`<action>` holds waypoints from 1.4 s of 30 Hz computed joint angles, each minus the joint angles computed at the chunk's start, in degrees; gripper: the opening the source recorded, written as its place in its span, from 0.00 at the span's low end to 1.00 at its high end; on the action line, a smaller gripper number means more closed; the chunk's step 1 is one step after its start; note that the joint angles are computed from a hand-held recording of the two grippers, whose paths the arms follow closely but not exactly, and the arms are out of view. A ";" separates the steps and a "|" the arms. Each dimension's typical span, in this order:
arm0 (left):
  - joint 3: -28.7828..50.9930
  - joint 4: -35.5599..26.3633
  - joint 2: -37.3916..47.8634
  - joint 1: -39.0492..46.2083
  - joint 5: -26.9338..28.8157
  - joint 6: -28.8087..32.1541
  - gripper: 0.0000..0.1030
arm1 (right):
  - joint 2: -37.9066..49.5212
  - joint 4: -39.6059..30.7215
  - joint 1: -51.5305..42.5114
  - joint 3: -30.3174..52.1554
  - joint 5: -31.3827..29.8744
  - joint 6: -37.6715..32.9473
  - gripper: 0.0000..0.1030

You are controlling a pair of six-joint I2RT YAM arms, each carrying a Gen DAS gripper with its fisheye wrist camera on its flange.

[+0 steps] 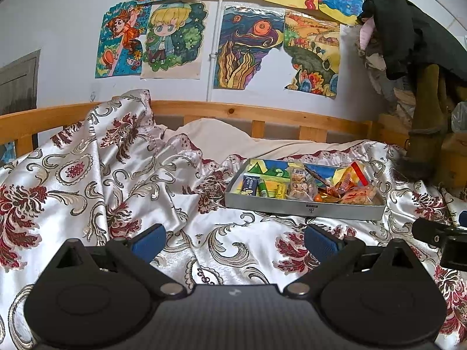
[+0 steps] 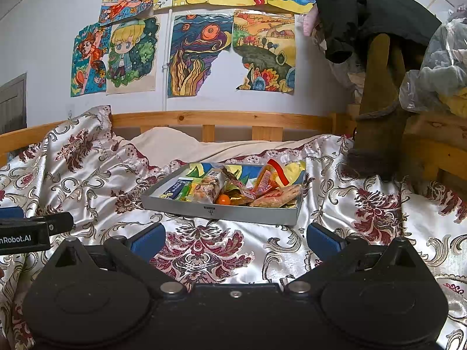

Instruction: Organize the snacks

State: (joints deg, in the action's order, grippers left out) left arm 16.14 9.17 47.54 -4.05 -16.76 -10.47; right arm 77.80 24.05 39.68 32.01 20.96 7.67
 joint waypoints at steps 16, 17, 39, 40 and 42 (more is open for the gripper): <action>0.08 -0.34 -0.31 0.11 0.43 0.31 1.00 | 0.06 -0.20 0.14 0.07 0.10 0.01 0.99; 0.08 -0.33 -0.31 0.06 0.35 0.32 1.00 | 0.09 -0.21 0.15 0.13 0.14 0.02 0.99; 3.75 -5.89 4.36 -4.56 -9.06 0.31 1.00 | 0.12 -0.62 0.04 0.18 0.04 -0.16 0.99; 3.17 -5.31 4.12 -5.06 -9.63 0.91 1.00 | 0.10 -0.42 0.04 -0.06 0.02 -0.19 0.99; 2.77 -5.01 3.99 -5.48 -9.92 1.10 1.00 | 0.20 -0.42 0.10 0.00 0.10 -0.14 0.99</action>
